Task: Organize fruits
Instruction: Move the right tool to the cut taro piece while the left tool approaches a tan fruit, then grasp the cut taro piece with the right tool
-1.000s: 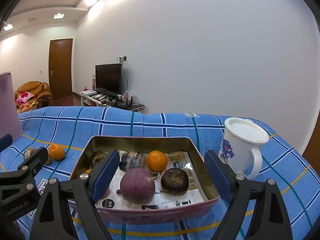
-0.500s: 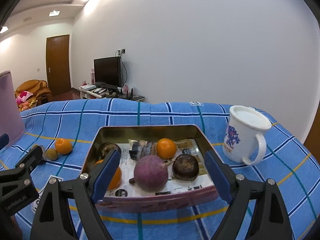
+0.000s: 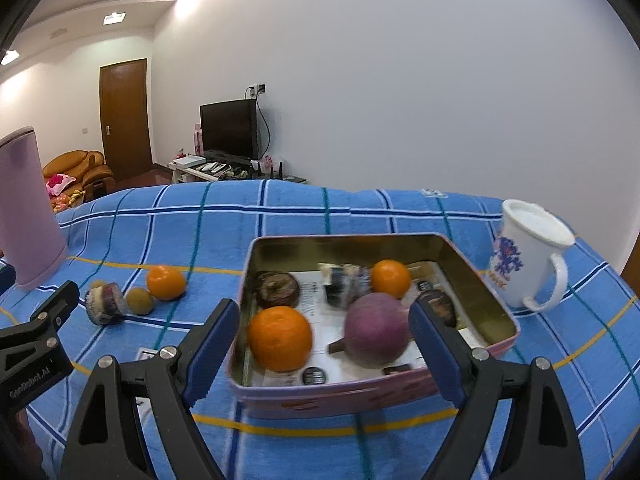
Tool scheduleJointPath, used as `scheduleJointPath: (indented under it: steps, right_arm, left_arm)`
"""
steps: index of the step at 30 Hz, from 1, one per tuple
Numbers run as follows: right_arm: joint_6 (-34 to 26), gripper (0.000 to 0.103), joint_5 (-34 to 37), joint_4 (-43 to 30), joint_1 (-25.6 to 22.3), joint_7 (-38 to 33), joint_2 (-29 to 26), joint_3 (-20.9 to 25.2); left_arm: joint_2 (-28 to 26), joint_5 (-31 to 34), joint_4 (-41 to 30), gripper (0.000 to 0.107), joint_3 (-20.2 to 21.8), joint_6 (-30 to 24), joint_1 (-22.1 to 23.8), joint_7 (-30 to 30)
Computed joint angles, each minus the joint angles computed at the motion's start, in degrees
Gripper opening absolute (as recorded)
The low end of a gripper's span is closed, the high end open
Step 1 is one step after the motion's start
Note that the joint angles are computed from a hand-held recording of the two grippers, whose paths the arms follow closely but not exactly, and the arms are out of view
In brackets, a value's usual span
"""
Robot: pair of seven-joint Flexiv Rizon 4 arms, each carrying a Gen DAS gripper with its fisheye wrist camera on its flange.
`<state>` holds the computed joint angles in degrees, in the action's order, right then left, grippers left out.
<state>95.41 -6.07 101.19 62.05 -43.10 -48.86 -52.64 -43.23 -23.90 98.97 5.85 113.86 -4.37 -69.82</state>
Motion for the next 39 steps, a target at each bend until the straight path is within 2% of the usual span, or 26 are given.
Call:
scheduleJointPath:
  steps: [6, 12, 16, 20, 23, 27, 31, 34, 36, 39]
  right_arm:
    - [-2.29, 0.087, -2.83, -2.98, -2.06, 0.83, 0.58, 3.89]
    - [-2.98, 0.087, -6.6, -6.01, -4.07, 2.11, 0.58, 7.54]
    - [-3.85, 0.087, -9.61, -8.73, -6.8, 2.11, 0.84, 11.61]
    - [-6.53, 0.087, -13.65, -12.31, -11.05, 1.78, 1.26, 17.97]
    - [-7.24, 0.087, -16.02, -14.52, -14.12, 1.77, 1.21, 22.38]
    - [-7.55, 0.087, -19.42, -19.02, -20.17, -0.92, 0.39, 31.56]
    - [-9.84, 0.087, -21.94, -24.55, -25.04, -5.72, -1.67, 40.19]
    - [-12.86, 0.077, -22.6, -28.92, -27.22, -9.25, -3.63, 44.93]
    - [-15.6, 0.066, -22.39, -32.36, -28.76, -12.36, -5.26, 48.56]
    - [-21.22, 0.056, -20.77, -37.26, -30.54, -17.49, -7.46, 53.44]
  left_arm:
    - [-1.05, -2.32, -1.43, 0.103, 3.14, -1.23, 0.33, 0.88]
    - [-2.03, -3.3, -3.1, 0.103, 4.1, -3.41, 2.02, 0.84]
    - [-2.83, -4.37, -4.63, 0.103, 6.12, -6.2, 1.61, 0.53]
    - [-4.2, -4.93, -6.56, 0.103, 9.58, -8.83, 0.05, -0.19]
    - [-4.44, -4.73, -7.06, 0.103, 10.42, -10.34, 0.26, -1.55]
    - [-4.12, -3.81, -7.14, 0.103, 11.04, -13.03, 0.99, -4.27]
    - [-4.46, -2.27, -7.73, 0.103, 13.9, -15.56, 0.25, -7.33]
    - [-4.92, -0.87, -8.22, 0.103, 16.66, -16.9, -0.98, -9.78]
    - [-4.87, 0.11, -8.41, 0.103, 17.12, -17.73, -0.78, -11.29]
    - [-4.28, 1.65, -8.29, 0.103, 16.97, -18.89, -0.07, -13.41]
